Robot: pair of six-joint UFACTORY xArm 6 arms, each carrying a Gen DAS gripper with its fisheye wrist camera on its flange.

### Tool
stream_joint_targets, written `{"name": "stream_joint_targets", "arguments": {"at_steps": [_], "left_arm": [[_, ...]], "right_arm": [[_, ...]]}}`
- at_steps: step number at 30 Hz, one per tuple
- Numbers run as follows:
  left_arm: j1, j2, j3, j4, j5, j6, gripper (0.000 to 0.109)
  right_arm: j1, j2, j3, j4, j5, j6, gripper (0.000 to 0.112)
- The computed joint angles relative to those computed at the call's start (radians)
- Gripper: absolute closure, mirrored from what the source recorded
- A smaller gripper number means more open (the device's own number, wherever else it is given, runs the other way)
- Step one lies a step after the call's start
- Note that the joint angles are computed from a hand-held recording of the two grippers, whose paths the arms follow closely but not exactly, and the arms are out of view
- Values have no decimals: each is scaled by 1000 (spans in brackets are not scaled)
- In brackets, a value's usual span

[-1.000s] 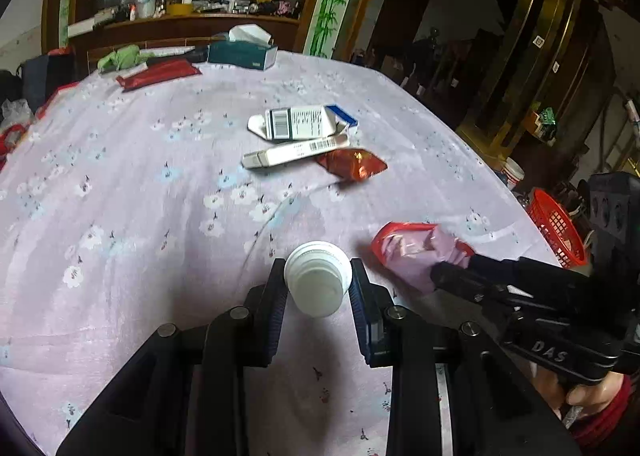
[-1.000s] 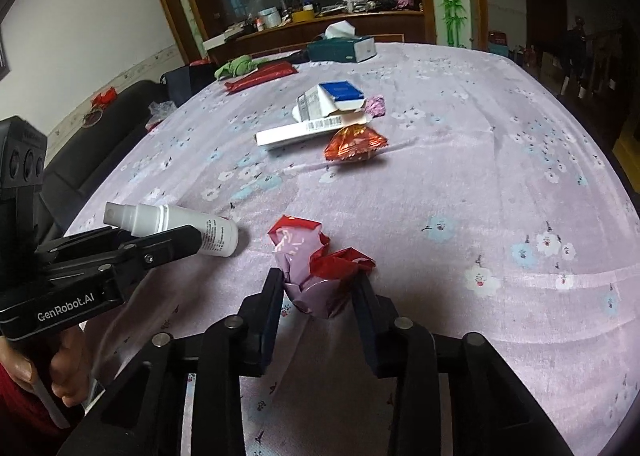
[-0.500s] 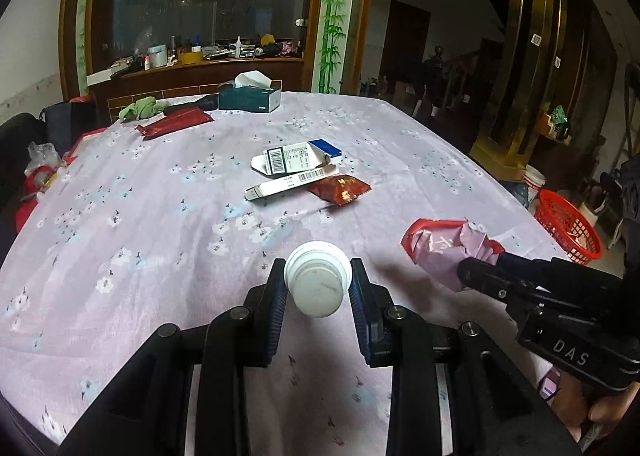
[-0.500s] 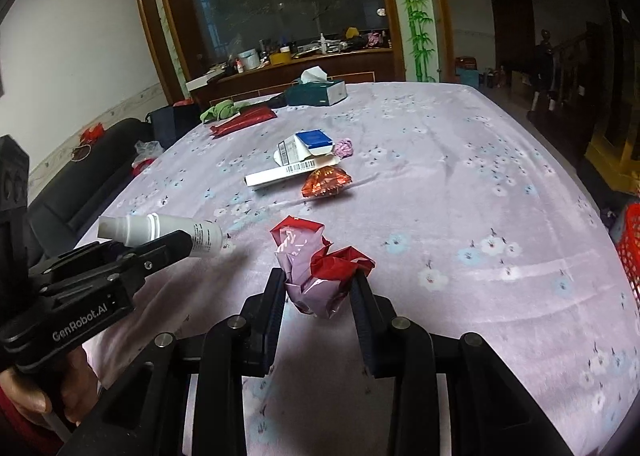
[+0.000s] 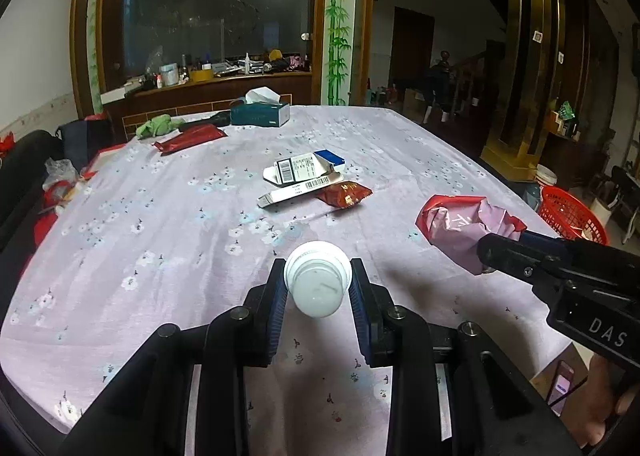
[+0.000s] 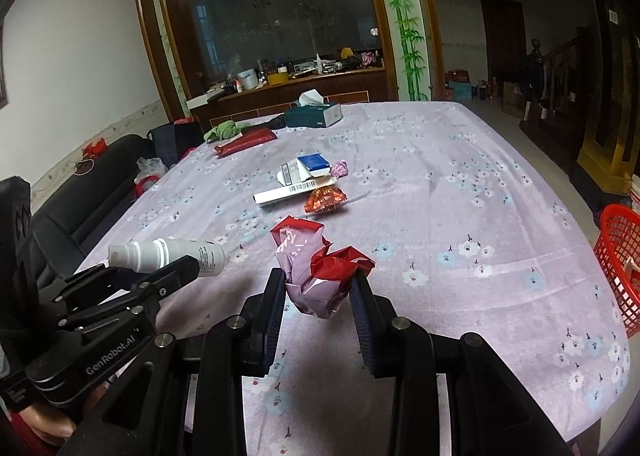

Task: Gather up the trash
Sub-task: 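Hold the white bottle and pink-and-red wrapper lifted above the table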

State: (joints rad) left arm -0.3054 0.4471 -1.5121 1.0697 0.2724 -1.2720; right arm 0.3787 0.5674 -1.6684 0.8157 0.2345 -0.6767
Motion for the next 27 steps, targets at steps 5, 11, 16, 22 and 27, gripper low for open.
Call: {"name": "stream_joint_targets", "arguments": {"at_steps": [5,11,16,22,27], "left_arm": [[-7,-15,11,43,20,-33,80],[-14,-29,19,76,36,-56,80],[-15,-28,19,78,38,-56,80],[-19,-29,23,67,44,-49,80],[-19,-27,22,55,46,-38,80]], "right_arm": [[7,-18,18,10,-8,-13,77],[11,-42,42,44,-15,-47,77],[10,-48,49,41,-15,-42,77],[8,-49,51,41,-15,-43,77],[7,-47,52,40,-11,-46,77]]}}
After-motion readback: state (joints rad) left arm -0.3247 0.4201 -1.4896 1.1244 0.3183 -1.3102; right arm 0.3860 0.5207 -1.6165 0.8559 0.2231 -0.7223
